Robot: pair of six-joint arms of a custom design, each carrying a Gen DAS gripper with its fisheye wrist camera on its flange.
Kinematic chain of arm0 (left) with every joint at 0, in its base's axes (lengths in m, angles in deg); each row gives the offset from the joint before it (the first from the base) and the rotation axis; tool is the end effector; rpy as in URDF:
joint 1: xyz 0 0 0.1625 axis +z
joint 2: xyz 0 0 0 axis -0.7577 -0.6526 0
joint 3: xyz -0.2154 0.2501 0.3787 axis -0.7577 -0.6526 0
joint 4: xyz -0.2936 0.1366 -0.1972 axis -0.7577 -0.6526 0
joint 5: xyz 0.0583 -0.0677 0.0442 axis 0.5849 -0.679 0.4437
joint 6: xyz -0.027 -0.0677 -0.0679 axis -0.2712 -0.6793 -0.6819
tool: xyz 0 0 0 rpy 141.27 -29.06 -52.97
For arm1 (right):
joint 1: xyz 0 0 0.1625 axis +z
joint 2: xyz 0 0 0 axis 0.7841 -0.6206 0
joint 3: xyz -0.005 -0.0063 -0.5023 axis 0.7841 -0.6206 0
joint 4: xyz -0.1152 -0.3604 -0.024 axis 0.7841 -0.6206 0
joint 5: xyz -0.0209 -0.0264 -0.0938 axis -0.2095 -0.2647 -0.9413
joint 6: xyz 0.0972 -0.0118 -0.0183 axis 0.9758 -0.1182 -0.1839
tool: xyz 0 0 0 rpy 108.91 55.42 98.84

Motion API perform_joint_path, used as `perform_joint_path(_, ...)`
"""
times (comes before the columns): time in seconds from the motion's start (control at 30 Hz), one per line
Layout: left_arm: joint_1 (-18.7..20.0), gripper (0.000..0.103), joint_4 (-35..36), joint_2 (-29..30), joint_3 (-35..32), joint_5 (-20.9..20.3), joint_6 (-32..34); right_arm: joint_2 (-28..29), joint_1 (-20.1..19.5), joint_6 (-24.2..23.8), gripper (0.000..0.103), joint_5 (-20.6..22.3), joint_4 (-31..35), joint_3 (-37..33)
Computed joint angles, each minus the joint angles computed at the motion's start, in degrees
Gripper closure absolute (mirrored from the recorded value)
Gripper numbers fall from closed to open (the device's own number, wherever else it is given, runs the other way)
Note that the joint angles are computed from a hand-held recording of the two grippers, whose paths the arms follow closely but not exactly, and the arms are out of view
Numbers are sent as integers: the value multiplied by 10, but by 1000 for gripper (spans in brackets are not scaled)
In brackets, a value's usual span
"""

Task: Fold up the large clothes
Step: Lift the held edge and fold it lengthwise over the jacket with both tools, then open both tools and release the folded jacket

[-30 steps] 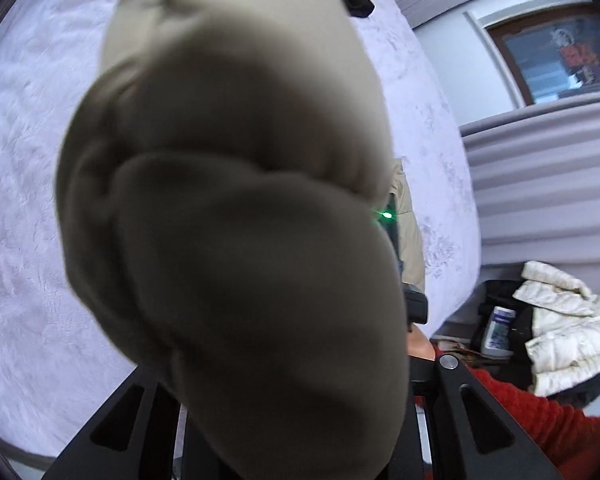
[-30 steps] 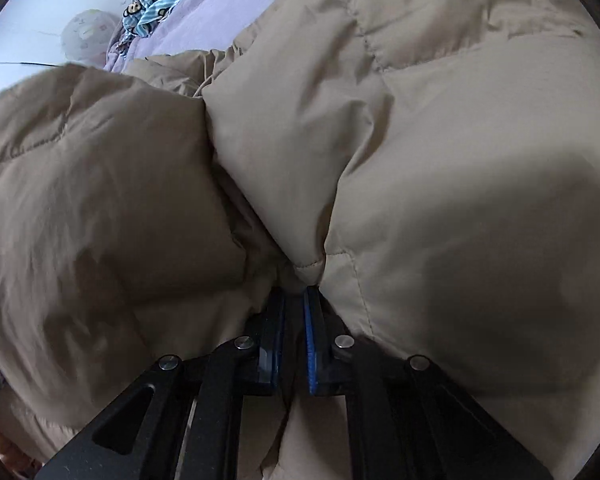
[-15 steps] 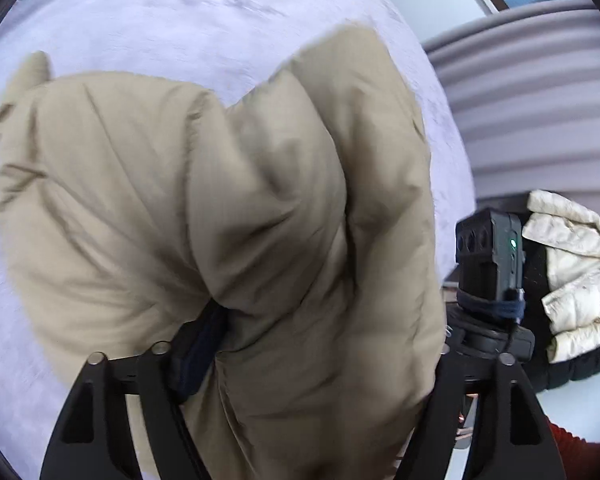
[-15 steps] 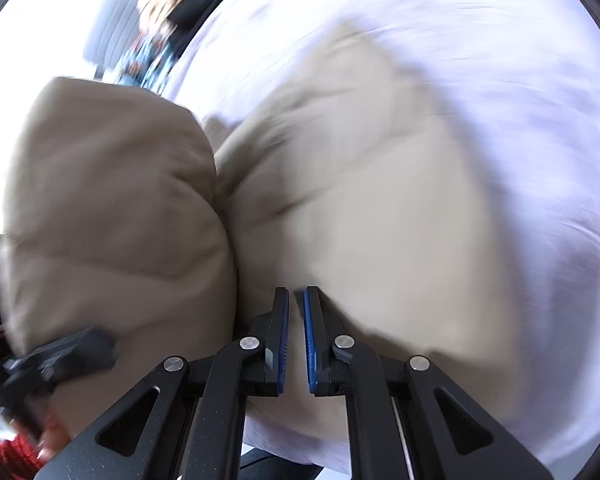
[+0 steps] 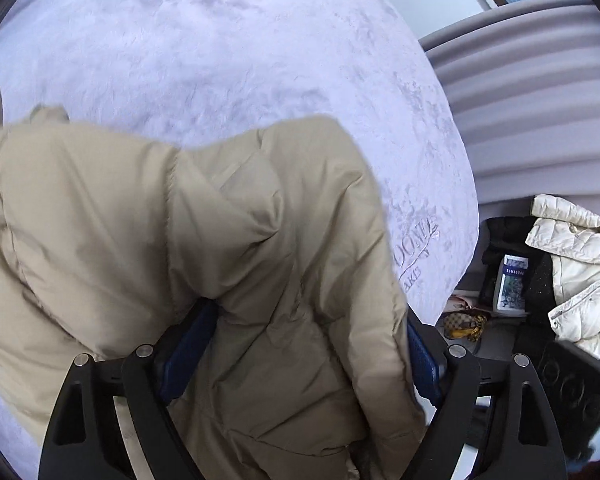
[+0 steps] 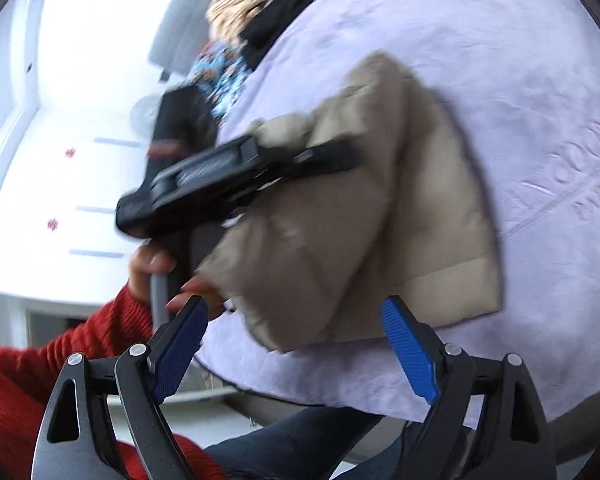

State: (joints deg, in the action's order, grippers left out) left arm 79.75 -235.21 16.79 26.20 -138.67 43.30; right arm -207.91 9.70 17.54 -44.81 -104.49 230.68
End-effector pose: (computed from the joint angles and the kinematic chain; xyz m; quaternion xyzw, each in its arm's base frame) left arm -0.4307 -0.4101 -0.0367 0.1483 0.9812 0.0715 0.1003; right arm 0.0434 -0.2425 0.3678 0.0416 0.9886 -0.1351 0.0522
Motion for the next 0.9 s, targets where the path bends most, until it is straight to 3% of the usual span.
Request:
perform_joint_path(0.07, -3, 17, -1, -4, -12, 35, 10, 50, 71, 47, 13, -32, -80, 18)
perform_joint_path(0.13, -17, 17, 2, -29, -5, 97, 14, 119, 146, 117, 18, -122, -188, 32)
perform_joint_path(0.2, -35, 17, 22, -51, 6, 176, 3, 148, 172, 151, 69, -185, -234, 35)
perform_joint_path(0.23, -38, 17, 36, -62, 14, 212, -5, 150, 168, 160, 82, -200, -248, 37)
perform_joint_path(0.3, -36, 17, 72, -79, 30, 269, -31, 124, 127, 156, 86, -188, -249, 43)
perform_joint_path(0.37, -21, 17, 121, -83, 36, 292, -57, 99, 101, 138, 86, -207, -238, 49)
perform_joint_path(0.47, -6, 17, 99, -54, 44, 273, -77, 71, 37, 104, 86, -195, -214, 57)
perform_joint_path(0.53, -16, 16, 103, -19, 25, 286, -70, 90, 48, 120, 86, -201, -224, 52)
perform_joint_path(0.63, -27, 16, 100, 14, 2, 293, -55, 93, 22, 110, 86, -204, -234, 54)
perform_joint_path(0.7, -34, 16, 102, 35, -17, 296, -42, 94, -22, 83, 86, -185, -250, 63)
perform_joint_path(0.77, -40, 16, 118, 50, -33, 308, -34, 97, -91, 43, 85, -141, -251, 70)
perform_joint_path(0.83, -45, 16, 134, 56, -39, 314, -43, 79, -157, 3, 85, -97, -206, 67)
perform_joint_path(0.9, -42, 16, 135, 53, -38, 313, -52, 78, -165, -6, 85, -91, -181, 58)
